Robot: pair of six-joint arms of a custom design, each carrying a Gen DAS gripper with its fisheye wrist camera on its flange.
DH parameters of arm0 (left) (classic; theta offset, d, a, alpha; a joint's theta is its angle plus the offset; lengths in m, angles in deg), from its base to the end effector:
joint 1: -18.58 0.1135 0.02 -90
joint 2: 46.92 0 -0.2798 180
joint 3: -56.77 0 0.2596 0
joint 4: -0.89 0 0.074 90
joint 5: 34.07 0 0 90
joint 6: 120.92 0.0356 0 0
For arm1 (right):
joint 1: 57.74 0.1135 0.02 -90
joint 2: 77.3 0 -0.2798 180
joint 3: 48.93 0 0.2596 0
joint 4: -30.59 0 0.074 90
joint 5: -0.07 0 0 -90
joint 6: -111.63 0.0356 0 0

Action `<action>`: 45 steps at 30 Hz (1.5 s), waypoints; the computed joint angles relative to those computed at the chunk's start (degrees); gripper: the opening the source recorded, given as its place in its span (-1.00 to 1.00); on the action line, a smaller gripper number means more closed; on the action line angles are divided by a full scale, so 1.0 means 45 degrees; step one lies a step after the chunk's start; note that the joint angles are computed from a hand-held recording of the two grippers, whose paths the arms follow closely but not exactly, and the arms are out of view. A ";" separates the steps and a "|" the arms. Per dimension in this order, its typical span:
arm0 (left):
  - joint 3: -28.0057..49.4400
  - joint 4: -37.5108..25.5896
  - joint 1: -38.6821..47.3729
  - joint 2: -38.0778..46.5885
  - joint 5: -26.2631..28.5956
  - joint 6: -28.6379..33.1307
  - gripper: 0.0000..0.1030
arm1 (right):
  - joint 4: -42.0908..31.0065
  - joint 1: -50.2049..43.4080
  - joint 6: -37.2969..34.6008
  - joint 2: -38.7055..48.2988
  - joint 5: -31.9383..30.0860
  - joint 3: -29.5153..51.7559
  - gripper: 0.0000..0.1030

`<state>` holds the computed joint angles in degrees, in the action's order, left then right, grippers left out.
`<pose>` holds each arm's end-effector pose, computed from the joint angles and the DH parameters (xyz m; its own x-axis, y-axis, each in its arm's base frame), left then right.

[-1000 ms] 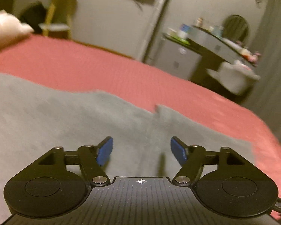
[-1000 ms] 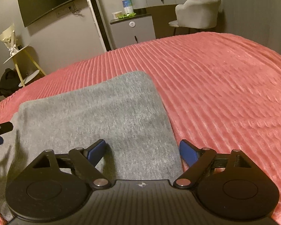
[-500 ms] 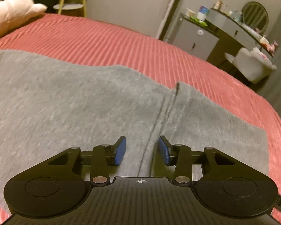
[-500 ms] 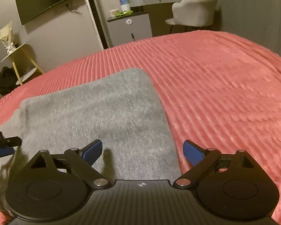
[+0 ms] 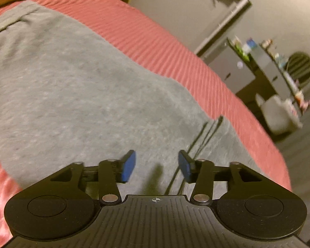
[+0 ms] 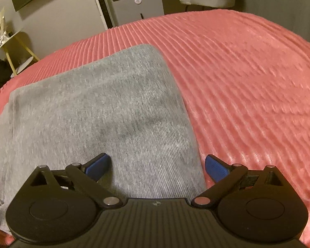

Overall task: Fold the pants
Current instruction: 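Grasp the cuffed leg end with the left tool and lift it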

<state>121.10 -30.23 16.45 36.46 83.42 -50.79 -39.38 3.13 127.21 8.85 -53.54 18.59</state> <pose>0.2999 -0.0276 0.2256 -0.8334 -0.2707 -0.4819 0.0480 0.8331 -0.5511 0.1400 0.2079 0.2071 -0.5398 0.6242 -0.5647 0.6557 0.7325 0.1828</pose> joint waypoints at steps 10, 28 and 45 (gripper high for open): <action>0.0142 0.0825 0.6077 0.0703 0.3461 0.1955 0.45 | 0.0292 0.0079 0.0269 -0.0092 0.0002 -0.0212 0.92; 0.3936 0.1105 0.7728 0.6917 0.5205 0.0609 0.11 | 0.0463 0.0006 0.0365 -0.0100 0.0043 -0.0307 0.92; 0.2387 0.3415 0.6425 0.5509 0.3072 0.1285 -0.51 | 0.0248 0.0013 -0.0011 0.0506 0.0536 0.0158 0.92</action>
<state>131.84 -14.86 45.36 61.25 97.24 -45.00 -38.27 3.19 127.16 11.13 -51.13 19.30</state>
